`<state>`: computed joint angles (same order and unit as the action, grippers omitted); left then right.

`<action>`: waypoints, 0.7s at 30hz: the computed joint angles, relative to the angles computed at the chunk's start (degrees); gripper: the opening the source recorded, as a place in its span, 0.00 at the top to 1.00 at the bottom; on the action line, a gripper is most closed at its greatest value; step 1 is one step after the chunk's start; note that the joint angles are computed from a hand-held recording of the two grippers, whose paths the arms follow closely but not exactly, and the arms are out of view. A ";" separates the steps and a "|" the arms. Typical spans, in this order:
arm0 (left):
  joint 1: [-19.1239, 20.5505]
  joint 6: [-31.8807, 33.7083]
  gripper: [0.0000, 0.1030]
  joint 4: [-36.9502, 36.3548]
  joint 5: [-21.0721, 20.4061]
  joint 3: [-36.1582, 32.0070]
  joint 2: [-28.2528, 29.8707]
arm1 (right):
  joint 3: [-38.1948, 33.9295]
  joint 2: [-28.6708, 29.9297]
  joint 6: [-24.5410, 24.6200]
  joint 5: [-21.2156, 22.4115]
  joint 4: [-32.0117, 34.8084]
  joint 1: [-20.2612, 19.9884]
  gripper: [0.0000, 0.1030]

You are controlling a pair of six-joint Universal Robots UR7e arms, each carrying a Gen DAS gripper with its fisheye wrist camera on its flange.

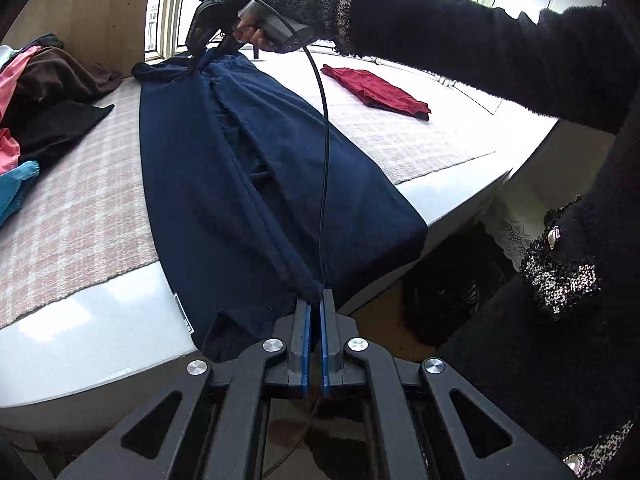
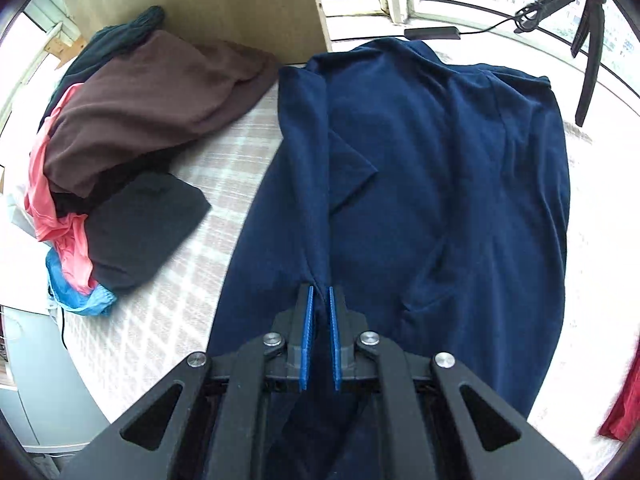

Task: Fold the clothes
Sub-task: 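Grasp the navy garment's end with both grippers and pull it straight, then open both grippers and release the navy garment's end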

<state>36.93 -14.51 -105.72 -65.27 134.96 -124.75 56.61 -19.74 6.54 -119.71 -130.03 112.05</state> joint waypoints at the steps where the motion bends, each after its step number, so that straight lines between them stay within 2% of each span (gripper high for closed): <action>1: 0.14 0.40 0.97 -0.78 -0.41 0.27 0.79 | 0.88 -0.34 -0.01 -0.23 -0.47 -0.38 0.93; 6: 1.45 0.94 0.96 -1.77 -1.93 1.43 4.73 | 3.49 -0.92 -1.16 -0.75 -2.99 -1.24 0.93; 9: 2.19 -0.57 0.95 -1.34 -3.38 1.72 7.02 | 1.61 0.97 -3.91 -3.72 -1.28 -1.30 0.91; 11: 0.18 -2.64 0.93 1.90 -4.37 1.41 5.58 | 1.68 1.51 -6.36 -6.84 -2.01 -0.42 0.85; 12: -1.35 -4.24 0.89 4.02 -4.61 1.16 4.19 | 1.77 1.33 -6.16 -8.02 -1.64 0.05 0.79; 13: -2.93 -5.88 0.87 6.15 -4.85 0.86 2.84 | 2.87 0.35 -6.18 -7.43 -2.20 0.31 0.78; 16: -7.30 -14.71 0.77 16.63 -3.71 -1.73 -3.92 | 12.78 -7.40 -6.54 -0.85 -9.65 0.86 0.78; 18: -8.10 -20.13 0.75 23.71 -2.38 -4.04 -7.00 | 19.72 -13.39 -5.61 4.80 -12.82 1.06 0.78; 21: -6.26 -25.53 0.76 29.40 -4.00 -7.40 -10.14 | 30.95 -23.81 -3.32 15.09 -15.31 1.11 0.78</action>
<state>30.67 -40.04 -76.31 -69.27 127.56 -134.89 87.56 -43.55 3.21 -104.61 -145.34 113.16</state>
